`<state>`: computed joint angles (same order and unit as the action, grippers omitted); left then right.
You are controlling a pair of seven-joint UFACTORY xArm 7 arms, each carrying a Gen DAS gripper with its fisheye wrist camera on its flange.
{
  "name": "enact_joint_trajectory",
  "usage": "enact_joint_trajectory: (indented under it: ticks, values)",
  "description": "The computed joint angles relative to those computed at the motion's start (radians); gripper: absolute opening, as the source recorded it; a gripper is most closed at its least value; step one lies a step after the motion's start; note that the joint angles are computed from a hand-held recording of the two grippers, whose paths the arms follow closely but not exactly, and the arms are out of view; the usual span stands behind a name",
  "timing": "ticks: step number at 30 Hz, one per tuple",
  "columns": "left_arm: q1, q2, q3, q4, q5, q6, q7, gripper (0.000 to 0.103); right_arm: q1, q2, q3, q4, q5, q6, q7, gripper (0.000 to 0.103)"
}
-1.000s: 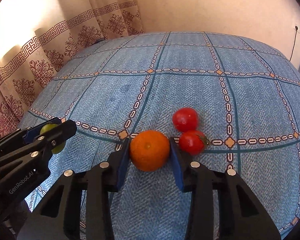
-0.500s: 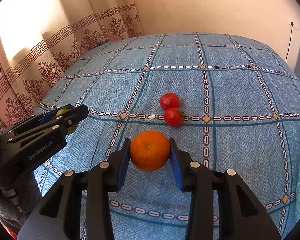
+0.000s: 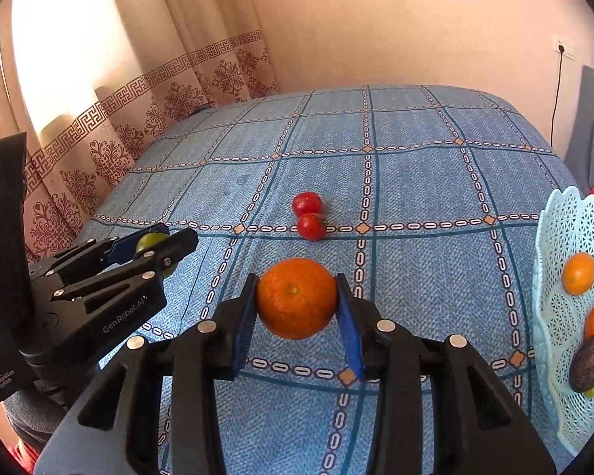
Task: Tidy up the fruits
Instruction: 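Carry both fruits over the blue basket and open both tools to release them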
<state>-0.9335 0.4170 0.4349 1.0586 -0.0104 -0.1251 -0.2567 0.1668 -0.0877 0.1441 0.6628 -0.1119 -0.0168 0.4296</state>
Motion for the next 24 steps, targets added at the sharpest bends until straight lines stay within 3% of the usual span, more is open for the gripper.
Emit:
enact_joint_trajectory:
  ticks: [14, 19, 21, 24]
  values:
    - [-0.221, -0.011, 0.136, -0.007, 0.003, 0.003, -0.002, 0.033, -0.027, -0.211, -0.056, -0.163, 0.091, -0.034, -0.052, 0.039]
    - [-0.25, -0.005, 0.136, 0.022, 0.024, 0.02, -0.01, 0.033, -0.063, -0.292, -0.072, -0.221, 0.114, -0.035, -0.063, 0.039]
    - [-0.218, -0.011, 0.089, 0.038, 0.045, 0.031, -0.011, 0.033, -0.088, -0.33, -0.075, -0.246, 0.121, -0.03, -0.063, 0.039]
    - [-0.045, -0.031, -0.115, 0.071, 0.078, 0.061, 0.011, 0.033, -0.14, -0.389, -0.073, -0.283, 0.126, -0.022, -0.057, 0.039]
